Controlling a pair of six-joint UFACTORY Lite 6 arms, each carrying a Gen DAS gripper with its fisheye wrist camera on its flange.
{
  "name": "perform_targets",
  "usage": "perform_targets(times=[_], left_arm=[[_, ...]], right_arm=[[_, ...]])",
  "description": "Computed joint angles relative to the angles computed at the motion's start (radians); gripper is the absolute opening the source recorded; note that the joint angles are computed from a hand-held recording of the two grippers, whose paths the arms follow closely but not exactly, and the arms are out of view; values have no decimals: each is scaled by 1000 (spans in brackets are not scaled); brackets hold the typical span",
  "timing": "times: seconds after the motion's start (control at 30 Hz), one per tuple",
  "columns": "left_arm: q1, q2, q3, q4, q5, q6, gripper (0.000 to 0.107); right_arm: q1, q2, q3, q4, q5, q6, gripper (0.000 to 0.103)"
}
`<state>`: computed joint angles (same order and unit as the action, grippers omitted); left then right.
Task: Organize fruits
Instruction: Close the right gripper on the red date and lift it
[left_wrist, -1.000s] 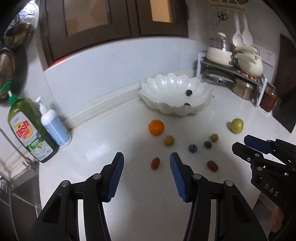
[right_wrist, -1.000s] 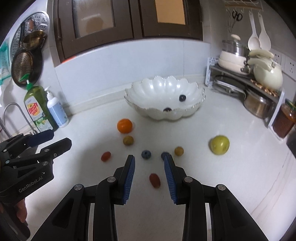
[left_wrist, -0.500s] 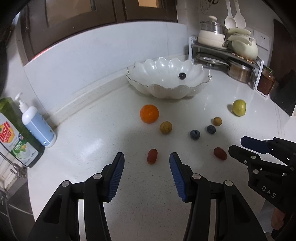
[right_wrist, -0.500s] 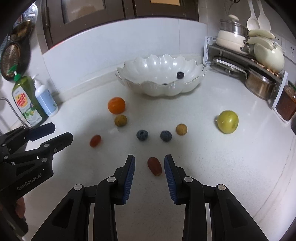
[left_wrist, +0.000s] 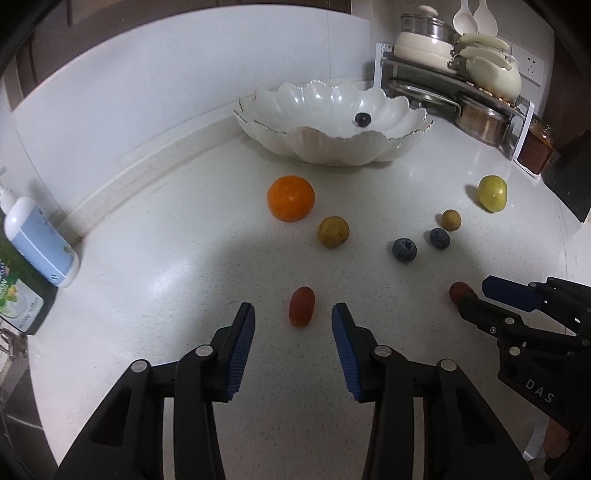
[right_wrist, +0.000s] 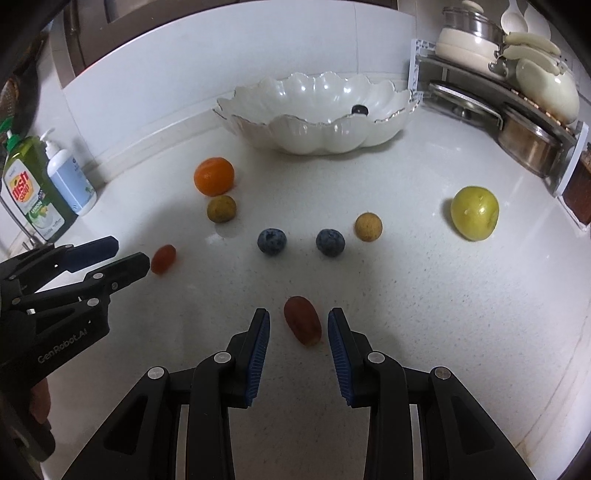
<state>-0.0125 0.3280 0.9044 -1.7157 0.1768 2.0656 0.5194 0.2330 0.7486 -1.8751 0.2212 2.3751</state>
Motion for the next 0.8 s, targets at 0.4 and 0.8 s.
perform_targets(times=[0.4, 0.8], left_arm=[[-2, 124, 119, 279, 16, -289, 36], [1, 197, 191, 495, 36, -506, 23]], right_arm=[[-22, 61, 48, -2, -27, -13, 34], [-22, 88, 64, 4, -23, -20, 33]])
